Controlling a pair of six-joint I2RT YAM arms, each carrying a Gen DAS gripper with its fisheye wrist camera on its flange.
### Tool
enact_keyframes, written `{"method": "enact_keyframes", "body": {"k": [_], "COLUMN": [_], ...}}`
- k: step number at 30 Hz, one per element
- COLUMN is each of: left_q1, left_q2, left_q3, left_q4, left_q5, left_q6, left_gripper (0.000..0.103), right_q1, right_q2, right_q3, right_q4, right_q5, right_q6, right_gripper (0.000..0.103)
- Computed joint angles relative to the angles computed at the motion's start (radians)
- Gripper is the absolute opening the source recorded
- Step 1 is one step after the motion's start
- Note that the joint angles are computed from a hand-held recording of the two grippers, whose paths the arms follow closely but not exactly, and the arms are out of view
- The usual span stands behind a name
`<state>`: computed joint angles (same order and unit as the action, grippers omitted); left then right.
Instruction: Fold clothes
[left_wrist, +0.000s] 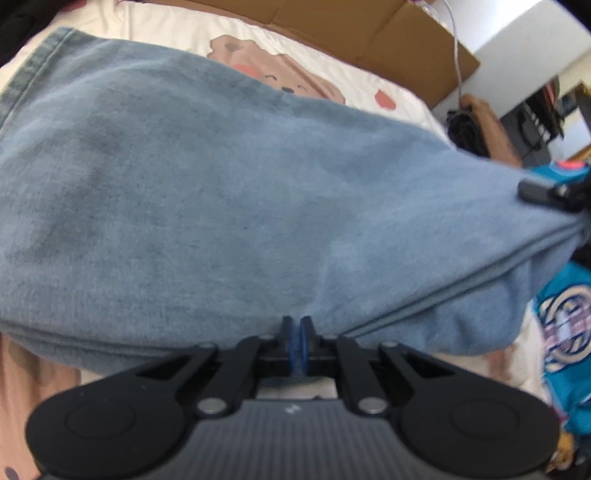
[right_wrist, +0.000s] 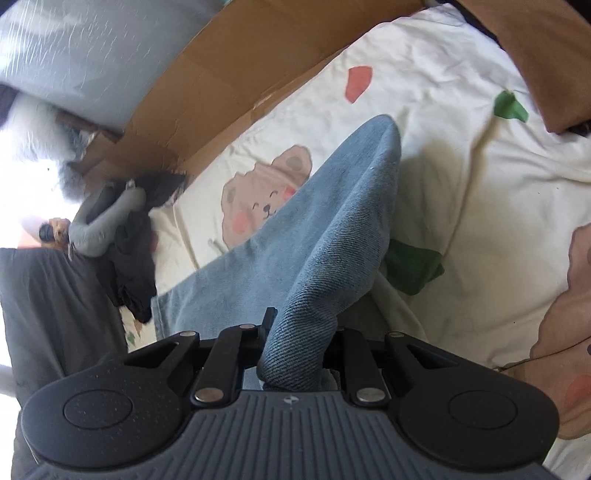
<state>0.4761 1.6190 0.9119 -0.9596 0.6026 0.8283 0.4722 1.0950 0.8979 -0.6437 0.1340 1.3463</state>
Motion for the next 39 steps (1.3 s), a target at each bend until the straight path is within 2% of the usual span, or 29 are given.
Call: {"method": "enact_keyframes", "body": {"k": [5,10,15,19,22,24,27,30,33,36,39], "left_q1": [0.005,-0.012,-0.027,-0.041,-0.054,-0.061,-0.062,-0.069,-0.063,-0.063,-0.074], "left_q2": [0.045,0.026,0.029,0.017,0.007,0.008,0.015,0.013,0.012,0.004,0.007], "left_q3": [0.031,0.025,0.032,0.024,0.022,0.03,0.044,0.055,0.08,0.109,0.13], "left_q4": [-0.024,-0.015,-0.013,0.001,0.006,-0.001,-0.013,-0.023,-0.047,-0.051,-0.026], "left_q5": [0.0,-0.006,-0.014,-0.024,-0.032,-0.038,-0.048,-0.052,-0.033,-0.005,0.016], "left_q6": [0.015,0.004,0.002,-0.008,-0.016,-0.02,-0.008,-0.022,-0.042,-0.061,-0.093], "left_gripper": [0.003,0.003,0.003,0.003,0.003,0.003,0.003,0.003,0.003,0.006,0.006], "right_q1": [-0.06,-0.119,-0.154,-0.202,-0.281,-0.34,-0.481,-0.609,-0.669,-0.683,-0.693], "right_q2": [-0.029,-0.118,-0.24,-0.369,-0.457,-0.469,-0.429,-0.254,-0.074,0.027,0.05], "right_q3": [-0.066,-0.221,-0.397,-0.559,-0.673,-0.713,-0.736,-0.702,-0.645,-0.615,-0.627], "right_q4": [0.007,0.073,0.144,0.198,0.272,0.316,0.401,0.519,0.604,0.655,0.699], "right_q5": [-0.044,-0.108,-0.147,-0.192,-0.252,-0.279,-0.369,-0.48,-0.552,-0.587,-0.609], "right_q6": [0.014,0.027,0.099,0.152,0.138,0.079,-0.039,-0.179,-0.278,-0.33,-0.329], "right_gripper": [0.021,0.027,0.041,0.041,0.041,0.042,0.042,0.042,0.042,0.041,0.04]}}
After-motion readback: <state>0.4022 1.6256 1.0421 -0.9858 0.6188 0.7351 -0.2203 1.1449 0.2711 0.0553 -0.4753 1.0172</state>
